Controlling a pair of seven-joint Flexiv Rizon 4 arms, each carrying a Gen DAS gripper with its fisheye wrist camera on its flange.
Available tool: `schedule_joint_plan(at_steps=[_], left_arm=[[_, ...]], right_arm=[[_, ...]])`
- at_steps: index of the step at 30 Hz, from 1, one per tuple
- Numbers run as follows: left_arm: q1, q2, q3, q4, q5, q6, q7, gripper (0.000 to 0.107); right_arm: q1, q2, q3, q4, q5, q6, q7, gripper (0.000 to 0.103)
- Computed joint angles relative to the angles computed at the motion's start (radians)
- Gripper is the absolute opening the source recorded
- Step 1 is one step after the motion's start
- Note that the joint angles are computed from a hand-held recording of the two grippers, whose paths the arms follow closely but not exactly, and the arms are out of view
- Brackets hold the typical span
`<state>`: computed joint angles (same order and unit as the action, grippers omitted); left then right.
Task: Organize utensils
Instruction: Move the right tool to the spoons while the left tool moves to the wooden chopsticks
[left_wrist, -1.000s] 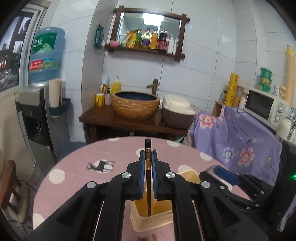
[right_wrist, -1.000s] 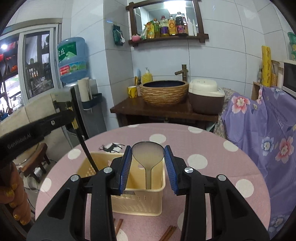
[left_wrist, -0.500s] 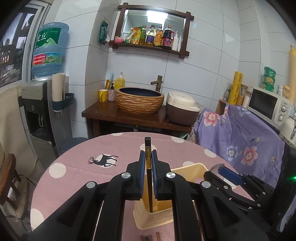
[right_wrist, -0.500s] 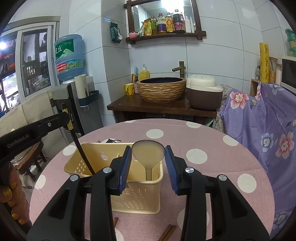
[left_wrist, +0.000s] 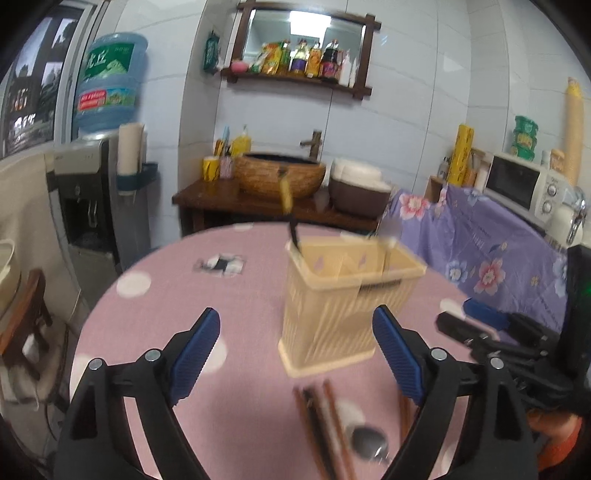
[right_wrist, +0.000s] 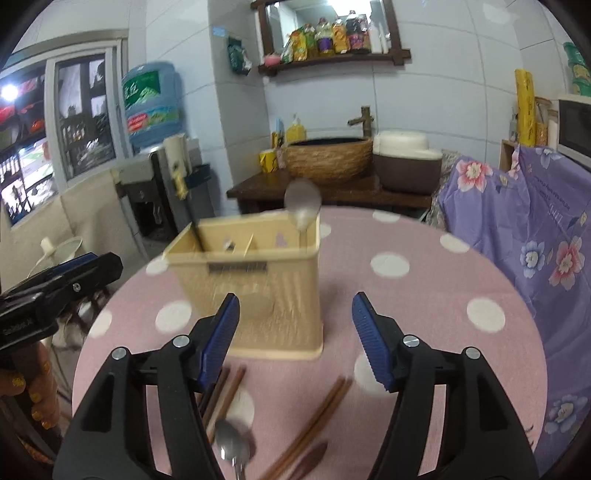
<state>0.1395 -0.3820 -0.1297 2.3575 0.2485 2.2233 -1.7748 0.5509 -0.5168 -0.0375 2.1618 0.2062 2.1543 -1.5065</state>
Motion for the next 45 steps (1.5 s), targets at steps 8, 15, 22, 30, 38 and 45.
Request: schedule_joint_plan(at_steps=[8, 15, 22, 30, 38, 45], left_arm=[[0.041, -0.081, 0.02, 0.124, -0.021, -0.004, -0.005, 0.077], [0.018, -0.075, 0.038, 0.152, -0.044, 0.016, 0.02, 0.074], [0.047, -0.073, 0.024, 0.159, -0.021, 0.025, 0.006, 0.074], [0.054, -0.07, 0.022, 0.163, -0.013, 0.024, -0.003, 0.074], [0.052, -0.069, 0.024, 0.167, -0.016, 0.028, -0.011, 0.074], [0.05, -0.069, 0.021, 0.162, -0.016, 0.021, -0.014, 0.074]], right_arm=[[-0.07, -0.051, 0.1, 0.115, -0.121, 0.02, 0.024, 0.064], [0.075, -0.068, 0.018, 0.11, -0.11, -0.075, -0.029, 0.064], [0.191, -0.079, -0.083, 0.09, -0.062, -0.169, -0.059, 0.061], [0.245, -0.078, -0.159, 0.071, -0.108, -0.278, 0.011, 0.056], [0.216, -0.073, -0.152, 0.047, -0.175, -0.337, 0.105, 0.051], [0.279, -0.082, -0.219, 0.041, -0.2, -0.346, 0.183, 0.037]])
